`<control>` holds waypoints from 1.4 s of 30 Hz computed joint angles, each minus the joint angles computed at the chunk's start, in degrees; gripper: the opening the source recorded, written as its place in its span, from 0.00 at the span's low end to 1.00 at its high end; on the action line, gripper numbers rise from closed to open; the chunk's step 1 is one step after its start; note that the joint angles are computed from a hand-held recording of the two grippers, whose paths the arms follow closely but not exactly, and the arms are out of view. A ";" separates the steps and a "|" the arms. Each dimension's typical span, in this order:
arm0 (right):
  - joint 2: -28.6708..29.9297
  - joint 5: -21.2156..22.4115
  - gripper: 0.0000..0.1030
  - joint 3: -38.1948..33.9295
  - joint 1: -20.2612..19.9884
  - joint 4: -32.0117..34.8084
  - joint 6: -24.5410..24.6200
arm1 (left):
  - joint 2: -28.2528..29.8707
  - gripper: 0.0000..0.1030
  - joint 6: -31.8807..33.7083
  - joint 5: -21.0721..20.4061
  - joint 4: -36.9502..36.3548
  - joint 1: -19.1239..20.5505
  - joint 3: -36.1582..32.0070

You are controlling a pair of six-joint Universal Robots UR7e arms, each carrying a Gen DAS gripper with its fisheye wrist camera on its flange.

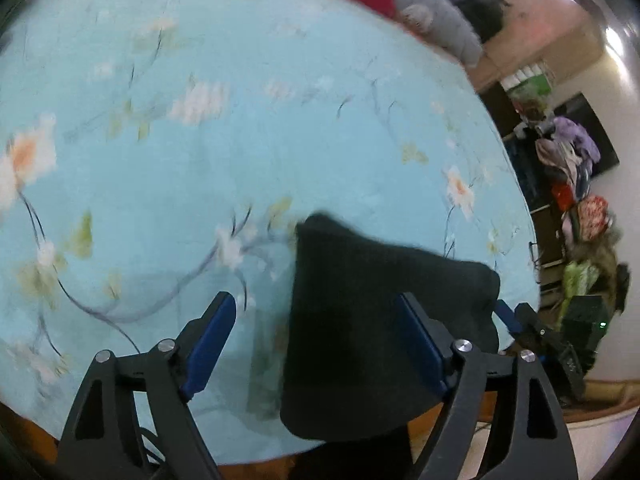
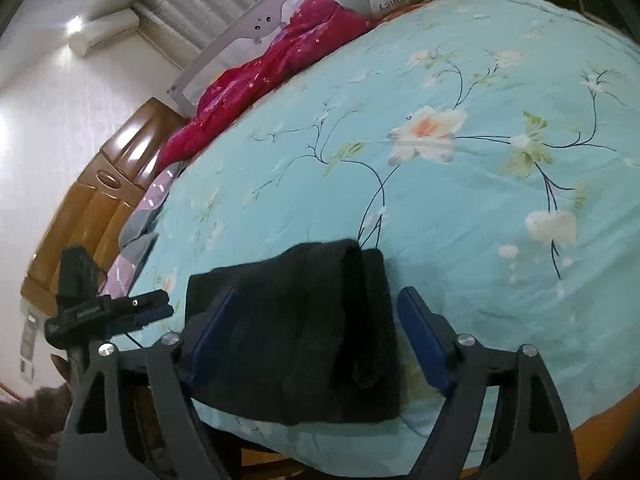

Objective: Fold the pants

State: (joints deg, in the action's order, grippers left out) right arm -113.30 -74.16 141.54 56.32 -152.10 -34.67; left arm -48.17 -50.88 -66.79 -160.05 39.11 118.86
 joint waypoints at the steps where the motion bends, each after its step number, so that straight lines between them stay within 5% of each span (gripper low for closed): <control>1: 2.07 -0.29 0.80 -1.46 0.66 1.60 -0.09 | 0.57 0.80 -0.89 -1.99 0.39 1.03 -0.13; 3: 5.77 -4.74 0.80 -3.24 3.54 2.20 0.24 | 2.47 0.80 -1.94 -6.46 -0.02 3.13 -0.48; 6: 11.95 -10.86 0.85 -5.07 5.65 0.85 -0.56 | 5.02 0.91 -0.34 -6.86 -1.88 3.79 -1.76; 10: 14.51 -6.29 1.00 -5.86 3.70 2.14 -2.00 | 7.62 0.96 3.06 -7.92 -1.72 2.72 -3.69; 12: 14.49 -3.70 1.00 -6.83 4.03 7.70 -1.59 | 9.31 0.96 7.69 -13.25 -2.46 3.56 -5.08; 15: 16.57 -10.92 0.99 -5.70 7.65 2.85 -5.33 | 11.16 0.93 9.71 -11.36 -0.28 2.74 -6.69; 17: 17.90 -13.27 0.98 -4.87 9.27 -1.24 -5.38 | 10.54 0.74 10.20 -11.02 -0.60 2.48 -6.55; 20: 17.74 -15.44 0.79 -4.81 11.13 -2.87 -0.75 | 8.69 0.51 10.58 -11.16 -1.92 2.36 -5.07; 23: 16.05 -15.33 0.68 -4.87 12.37 -1.41 2.07 | 7.16 0.41 11.08 -10.36 -2.91 1.74 -3.62; 28: 18.35 -20.29 0.69 -5.92 16.28 -2.22 4.93 | 5.46 0.41 12.57 -5.31 0.11 -1.11 -3.11; 35: 17.94 -22.07 0.76 -4.97 15.85 -4.42 8.66 | 5.24 0.53 10.87 -0.64 4.09 -3.17 -3.36; 42: 15.87 -23.80 0.77 -5.06 16.68 -3.73 10.29 | 7.11 0.57 9.76 0.15 5.59 -3.32 -5.56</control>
